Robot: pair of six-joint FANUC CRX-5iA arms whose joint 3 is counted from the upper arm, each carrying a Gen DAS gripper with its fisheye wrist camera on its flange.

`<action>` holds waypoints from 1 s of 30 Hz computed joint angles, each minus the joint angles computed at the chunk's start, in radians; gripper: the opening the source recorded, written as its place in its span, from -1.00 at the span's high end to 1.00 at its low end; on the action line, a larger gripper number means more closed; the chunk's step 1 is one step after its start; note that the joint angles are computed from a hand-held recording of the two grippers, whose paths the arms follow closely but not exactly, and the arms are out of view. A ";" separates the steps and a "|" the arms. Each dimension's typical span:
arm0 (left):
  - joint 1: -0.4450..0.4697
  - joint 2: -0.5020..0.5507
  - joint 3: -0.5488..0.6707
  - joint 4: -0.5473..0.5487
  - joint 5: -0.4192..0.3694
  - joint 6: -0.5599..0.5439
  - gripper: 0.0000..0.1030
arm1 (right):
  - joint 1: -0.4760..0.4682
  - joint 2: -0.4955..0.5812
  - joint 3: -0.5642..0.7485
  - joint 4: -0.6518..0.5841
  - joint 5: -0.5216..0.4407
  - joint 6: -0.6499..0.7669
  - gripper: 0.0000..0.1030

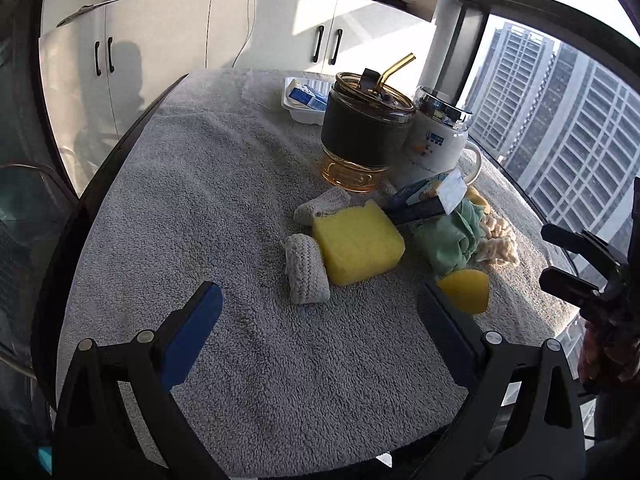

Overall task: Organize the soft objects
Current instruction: 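Withdraw both tools from the tray back toward the remaining soft items, then grasp the white braided cloth roll with the left tool while the right grasps the yellow egg sponge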

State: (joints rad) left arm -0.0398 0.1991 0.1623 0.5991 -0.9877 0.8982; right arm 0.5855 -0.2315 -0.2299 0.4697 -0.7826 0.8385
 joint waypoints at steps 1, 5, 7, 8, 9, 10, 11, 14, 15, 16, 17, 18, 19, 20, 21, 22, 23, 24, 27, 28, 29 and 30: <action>-0.003 -0.010 -0.011 -0.019 0.013 0.010 -0.92 | 0.012 0.002 -0.003 0.007 -0.003 -0.014 -0.77; -0.023 -0.007 0.002 -0.095 0.029 0.069 -0.92 | 0.053 0.025 -0.021 0.075 -0.022 -0.104 -0.77; -0.026 0.004 0.008 -0.103 0.022 0.086 -0.92 | 0.062 0.048 -0.012 0.087 -0.049 -0.122 -0.76; -0.027 0.009 0.010 -0.101 0.022 0.088 -0.92 | 0.061 0.062 0.001 0.079 -0.062 -0.116 -0.74; -0.029 0.013 0.012 -0.104 0.025 0.092 -0.92 | 0.063 0.070 0.005 0.076 -0.069 -0.115 -0.70; -0.032 0.018 0.018 -0.114 0.026 0.100 -0.92 | 0.062 0.076 0.008 0.068 -0.071 -0.109 -0.67; -0.035 0.024 0.024 -0.120 0.027 0.104 -0.92 | 0.060 0.081 0.011 0.063 -0.070 -0.104 -0.66; -0.039 0.042 0.044 -0.133 0.027 0.121 -0.92 | 0.046 0.098 0.025 0.022 -0.066 -0.083 -0.55; -0.041 0.048 0.054 -0.143 0.026 0.130 -0.92 | 0.042 0.103 0.029 0.005 -0.062 -0.073 -0.51; -0.044 0.052 0.063 -0.151 0.024 0.137 -0.92 | 0.038 0.110 0.035 -0.009 -0.063 -0.062 -0.47; -0.045 0.055 0.066 -0.152 0.026 0.136 -0.92 | 0.035 0.118 0.043 -0.023 -0.064 -0.052 -0.46; -0.048 0.060 0.075 -0.158 0.023 0.137 -0.92 | 0.034 0.121 0.043 -0.030 -0.061 -0.047 -0.44; -0.052 0.066 0.086 -0.171 0.018 0.142 -0.92 | 0.031 0.125 0.045 -0.037 -0.058 -0.041 -0.44; -0.056 0.074 0.098 -0.182 0.013 0.145 -0.92 | 0.029 0.132 0.050 -0.041 -0.054 -0.037 -0.44; -0.060 0.079 0.106 -0.193 0.007 0.150 -0.92 | 0.027 0.136 0.051 -0.039 -0.051 -0.038 -0.44; -0.063 0.084 0.111 -0.202 0.004 0.155 -0.92 | 0.025 0.140 0.053 -0.040 -0.047 -0.036 -0.44; -0.065 0.088 0.115 -0.206 0.000 0.157 -0.92 | 0.023 0.143 0.054 -0.040 -0.042 -0.031 -0.44; -0.067 0.092 0.120 -0.211 -0.005 0.160 -0.92 | 0.023 0.148 0.056 -0.035 -0.040 -0.028 -0.44; -0.073 0.101 0.125 -0.223 -0.002 0.160 -0.92 | 0.026 0.165 0.059 -0.014 -0.051 -0.020 -0.42; -0.074 0.104 0.128 -0.229 -0.002 0.165 -0.92 | 0.027 0.170 0.061 -0.013 -0.057 -0.012 -0.35; -0.075 0.108 0.134 -0.234 -0.003 0.173 -0.92 | 0.029 0.173 0.059 -0.007 -0.062 -0.012 -0.32; -0.075 0.111 0.137 -0.235 -0.002 0.176 -0.92 | 0.033 0.176 0.058 0.008 -0.060 -0.018 -0.32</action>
State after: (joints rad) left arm -0.1148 0.3096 0.2992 0.3644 -0.9894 1.0737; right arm 0.6187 -0.0556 -0.1718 0.4773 -0.8426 0.8203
